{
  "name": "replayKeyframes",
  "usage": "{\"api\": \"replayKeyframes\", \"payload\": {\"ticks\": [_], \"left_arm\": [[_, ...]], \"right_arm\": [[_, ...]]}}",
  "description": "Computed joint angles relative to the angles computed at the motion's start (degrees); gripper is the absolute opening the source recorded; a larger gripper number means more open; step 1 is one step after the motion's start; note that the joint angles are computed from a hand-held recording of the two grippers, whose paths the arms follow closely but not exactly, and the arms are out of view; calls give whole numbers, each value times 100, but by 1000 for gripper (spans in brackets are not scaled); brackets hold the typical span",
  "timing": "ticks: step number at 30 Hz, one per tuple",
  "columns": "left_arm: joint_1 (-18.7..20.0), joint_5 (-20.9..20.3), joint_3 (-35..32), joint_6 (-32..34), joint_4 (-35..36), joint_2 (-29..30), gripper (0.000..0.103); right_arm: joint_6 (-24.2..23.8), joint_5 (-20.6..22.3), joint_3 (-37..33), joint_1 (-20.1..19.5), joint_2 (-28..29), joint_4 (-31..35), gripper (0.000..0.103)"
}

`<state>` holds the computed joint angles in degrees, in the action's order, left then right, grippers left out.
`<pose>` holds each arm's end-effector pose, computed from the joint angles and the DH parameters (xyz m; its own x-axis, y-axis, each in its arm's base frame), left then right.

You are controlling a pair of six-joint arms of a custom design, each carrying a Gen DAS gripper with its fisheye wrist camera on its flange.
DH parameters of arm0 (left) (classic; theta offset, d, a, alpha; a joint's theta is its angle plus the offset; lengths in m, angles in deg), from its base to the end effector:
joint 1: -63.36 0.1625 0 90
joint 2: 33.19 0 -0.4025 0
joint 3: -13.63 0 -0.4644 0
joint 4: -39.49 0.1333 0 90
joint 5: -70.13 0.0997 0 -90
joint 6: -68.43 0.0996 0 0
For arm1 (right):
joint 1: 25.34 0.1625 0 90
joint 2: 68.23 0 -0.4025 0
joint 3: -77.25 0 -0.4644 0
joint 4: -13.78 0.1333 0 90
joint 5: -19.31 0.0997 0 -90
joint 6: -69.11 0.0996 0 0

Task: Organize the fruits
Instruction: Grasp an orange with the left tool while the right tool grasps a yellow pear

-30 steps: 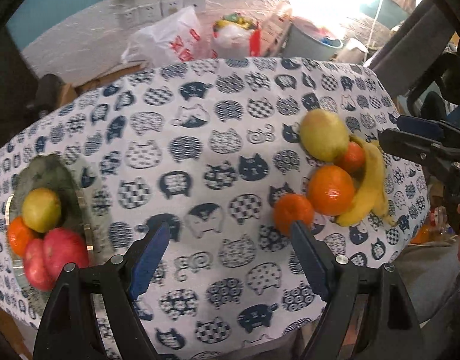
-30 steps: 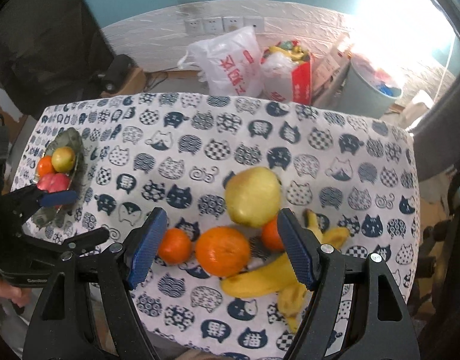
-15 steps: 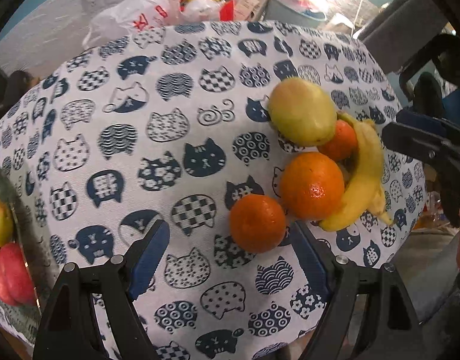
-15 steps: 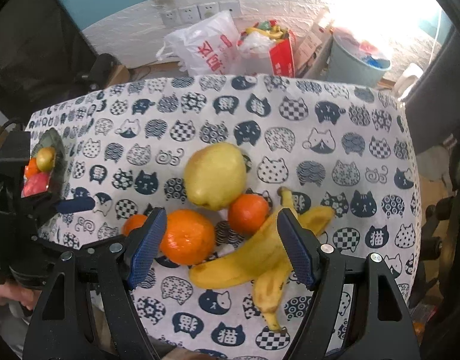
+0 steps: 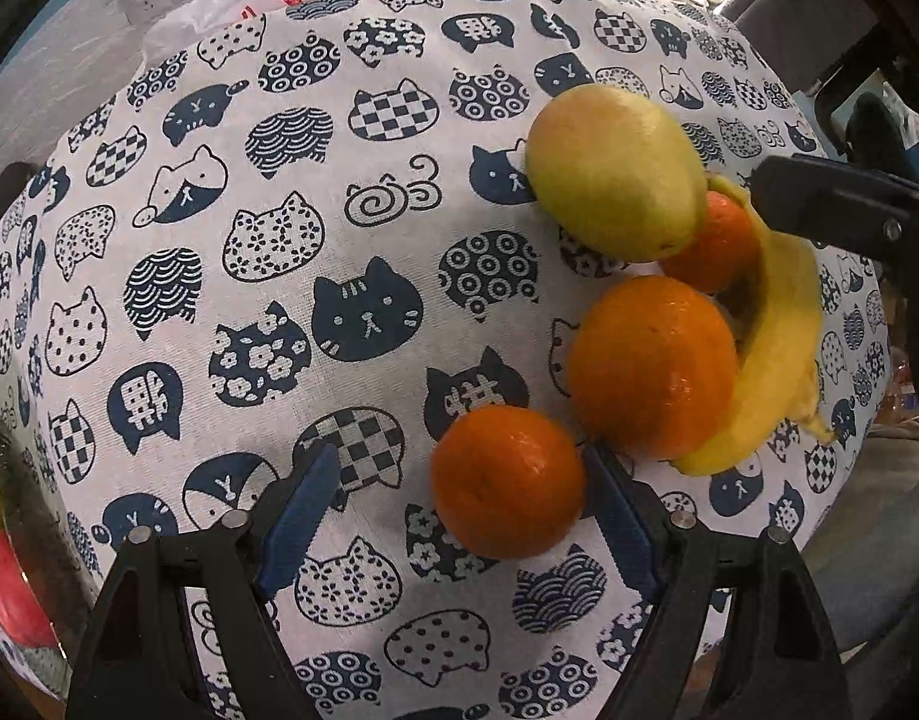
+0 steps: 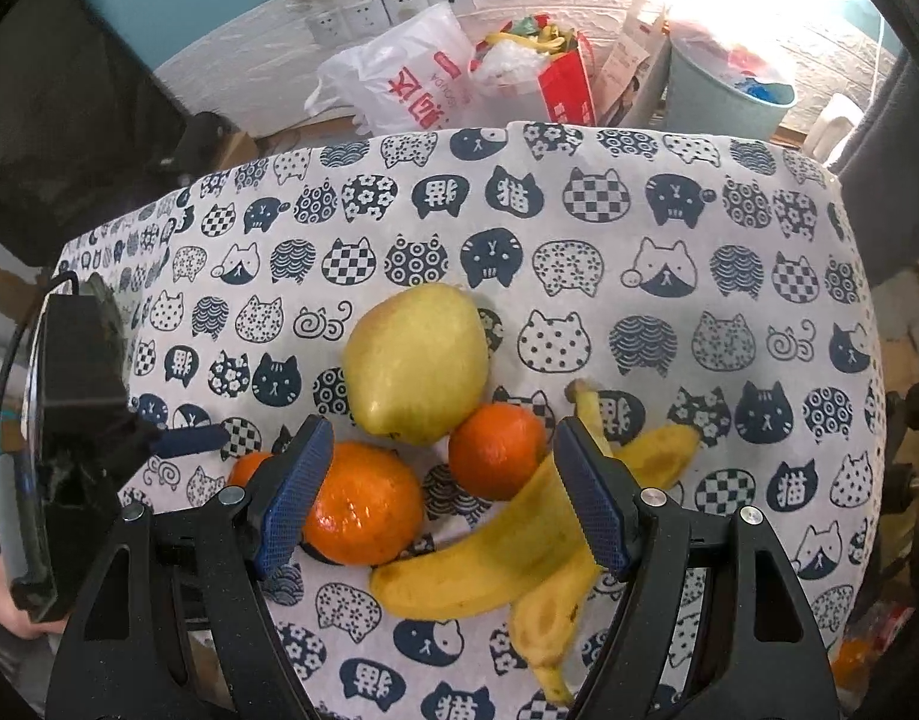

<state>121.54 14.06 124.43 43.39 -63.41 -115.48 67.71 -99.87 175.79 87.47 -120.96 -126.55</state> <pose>-0.1220 -0.5549 0.2333 -0.7819 0.1656 -0.6010 0.1952 0.9806 0.0163 0.3393 -0.5882 0.0710 -0.8100 -0.3254 0.4878 -0.4064 0.9112 -0.0669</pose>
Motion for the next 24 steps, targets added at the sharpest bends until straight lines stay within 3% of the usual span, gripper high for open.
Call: {"api": "replayKeyframes", "payload": {"ticks": [3, 6, 7, 24], "left_arm": [[21, -36, 69, 163, -180, -48, 75], [82, -256, 87, 360, -391, -82, 52], [112, -317, 23, 383, -390, -28, 49], [97, -3, 19, 387, -417, -227, 48]], "right_arm": [[-20, -1, -118, 3, 135, 45, 75], [-55, 6, -231, -5, 266, 80, 75], [-58, -2, -272, -9, 314, 99, 75], [-172, -322, -858, -74, 1067, 278, 75]]}}
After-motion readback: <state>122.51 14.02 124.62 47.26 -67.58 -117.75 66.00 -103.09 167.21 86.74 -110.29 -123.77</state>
